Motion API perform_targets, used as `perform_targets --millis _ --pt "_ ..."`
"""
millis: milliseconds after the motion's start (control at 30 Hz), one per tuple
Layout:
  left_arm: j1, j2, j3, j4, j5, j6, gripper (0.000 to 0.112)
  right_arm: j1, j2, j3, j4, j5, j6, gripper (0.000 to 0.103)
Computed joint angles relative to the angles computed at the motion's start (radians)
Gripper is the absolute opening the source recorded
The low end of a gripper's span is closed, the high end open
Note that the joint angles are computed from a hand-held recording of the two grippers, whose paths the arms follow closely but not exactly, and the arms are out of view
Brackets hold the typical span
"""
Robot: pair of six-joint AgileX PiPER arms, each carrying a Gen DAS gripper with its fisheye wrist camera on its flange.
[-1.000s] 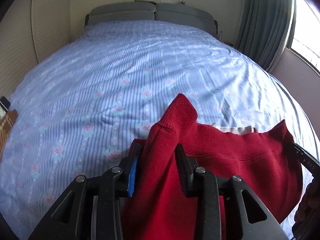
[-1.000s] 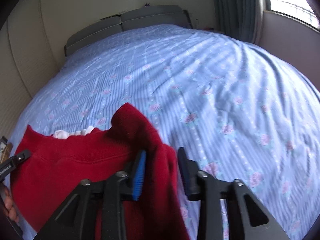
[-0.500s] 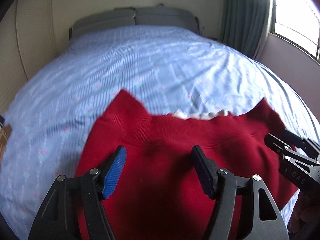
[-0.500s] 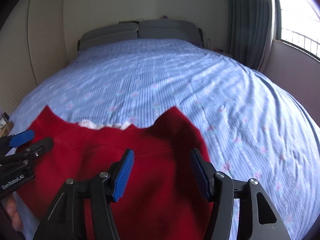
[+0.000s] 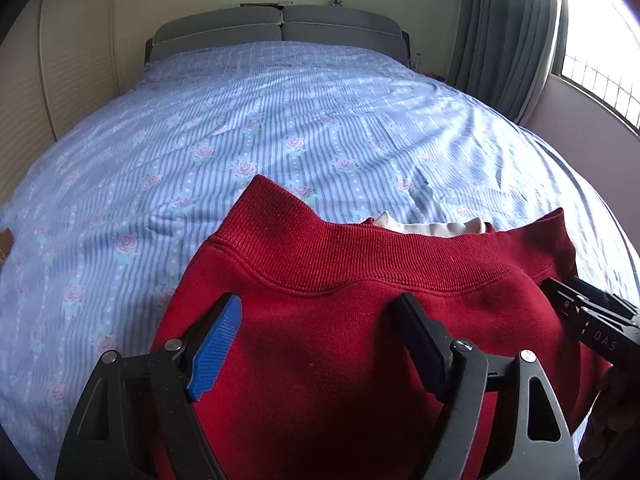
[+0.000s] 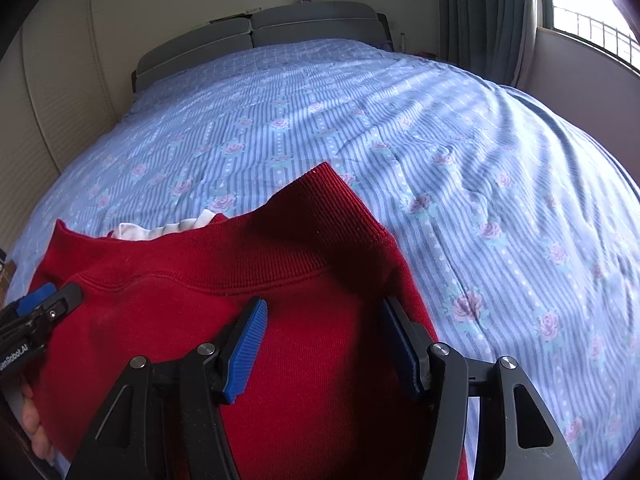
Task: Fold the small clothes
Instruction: 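Press the folded sweatshirt flat with both open tools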
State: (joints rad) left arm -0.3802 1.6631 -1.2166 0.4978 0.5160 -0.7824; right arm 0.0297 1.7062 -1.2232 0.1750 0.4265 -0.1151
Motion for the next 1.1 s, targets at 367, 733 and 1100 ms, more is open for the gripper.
perform_targets --millis 367,733,1100 --pt "-0.056 -0.231 0.197 0.135 0.073 -0.212 0.085 -0.002 -0.265 0.189 0.102 0.042 -0.047 0.069" --pt "0.012 -0.254 0.262 0.048 0.072 -0.201 0.085 -0.031 -0.266 0.228 0.144 0.085 -0.079 0.075" --pt "-0.189 -0.430 0.241 0.134 0.292 -0.320 0.085 -0.315 -0.492 0.377 0.594 0.266 -0.364 0.082"
